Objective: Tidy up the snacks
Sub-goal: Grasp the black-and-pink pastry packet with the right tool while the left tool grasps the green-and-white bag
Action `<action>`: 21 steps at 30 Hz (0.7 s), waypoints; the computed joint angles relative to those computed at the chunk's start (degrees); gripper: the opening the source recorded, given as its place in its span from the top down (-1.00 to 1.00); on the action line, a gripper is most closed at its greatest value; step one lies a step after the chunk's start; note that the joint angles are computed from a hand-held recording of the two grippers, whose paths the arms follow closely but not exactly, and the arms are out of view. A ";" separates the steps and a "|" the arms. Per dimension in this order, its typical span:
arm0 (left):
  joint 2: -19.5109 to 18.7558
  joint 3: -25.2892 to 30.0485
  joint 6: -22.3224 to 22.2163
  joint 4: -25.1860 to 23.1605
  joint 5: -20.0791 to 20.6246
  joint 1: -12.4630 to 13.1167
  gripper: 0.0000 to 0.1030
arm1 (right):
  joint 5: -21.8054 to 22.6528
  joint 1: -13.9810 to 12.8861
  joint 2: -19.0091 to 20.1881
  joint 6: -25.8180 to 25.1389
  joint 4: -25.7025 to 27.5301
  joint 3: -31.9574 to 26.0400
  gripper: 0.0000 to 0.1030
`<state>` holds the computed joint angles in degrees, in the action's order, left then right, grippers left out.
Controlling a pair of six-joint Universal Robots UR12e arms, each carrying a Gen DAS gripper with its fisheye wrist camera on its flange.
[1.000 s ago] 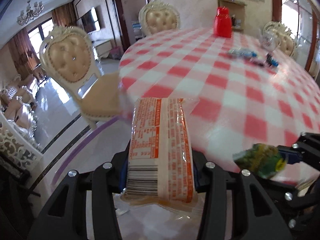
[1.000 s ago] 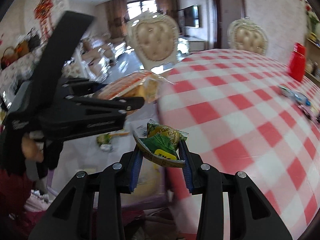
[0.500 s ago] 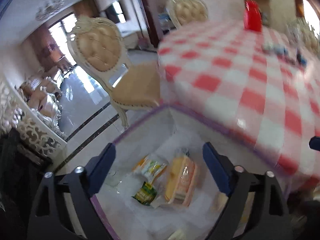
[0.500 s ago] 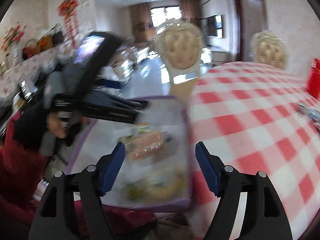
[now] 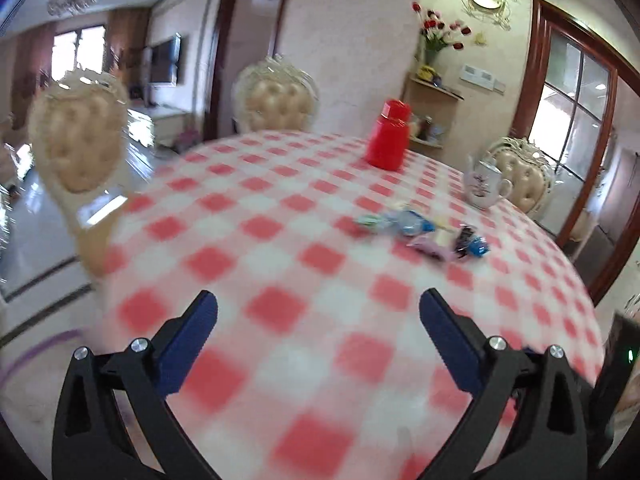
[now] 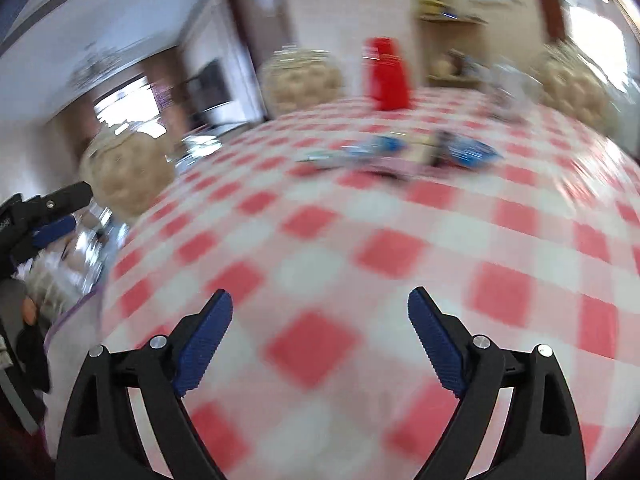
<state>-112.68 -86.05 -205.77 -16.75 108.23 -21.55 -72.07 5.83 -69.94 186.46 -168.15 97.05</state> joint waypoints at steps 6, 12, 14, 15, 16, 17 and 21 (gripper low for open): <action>-12.68 17.17 -6.43 -8.01 -0.74 -0.59 -0.96 | -1.89 -4.35 4.19 9.07 5.04 -6.11 -0.69; -20.23 27.87 -19.48 -11.48 -0.67 -0.08 -0.96 | -4.07 -5.28 9.75 13.48 7.29 -14.25 -0.69; -22.04 29.97 -21.03 -10.46 0.99 -0.13 -0.96 | -8.37 -4.66 11.87 10.01 8.90 -17.76 -0.69; -22.29 29.93 -20.82 -9.31 1.22 -0.07 -0.96 | -9.86 -4.34 13.15 7.32 10.33 -19.89 -0.69; -22.72 29.86 -19.89 -7.50 1.35 0.01 -0.96 | -10.42 -4.26 13.96 5.74 11.38 -21.25 -0.69; -22.70 29.70 -19.32 -7.43 1.01 0.24 -0.96 | -10.29 -4.18 15.11 4.19 13.30 -23.36 -0.69; -21.95 28.21 -22.21 -5.64 4.69 0.80 -0.96 | -4.70 -4.08 17.90 5.23 11.36 -27.73 -0.68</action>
<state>-134.63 -57.84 -227.98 -22.38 112.92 -20.76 -76.77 1.75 -52.04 191.69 -156.79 69.31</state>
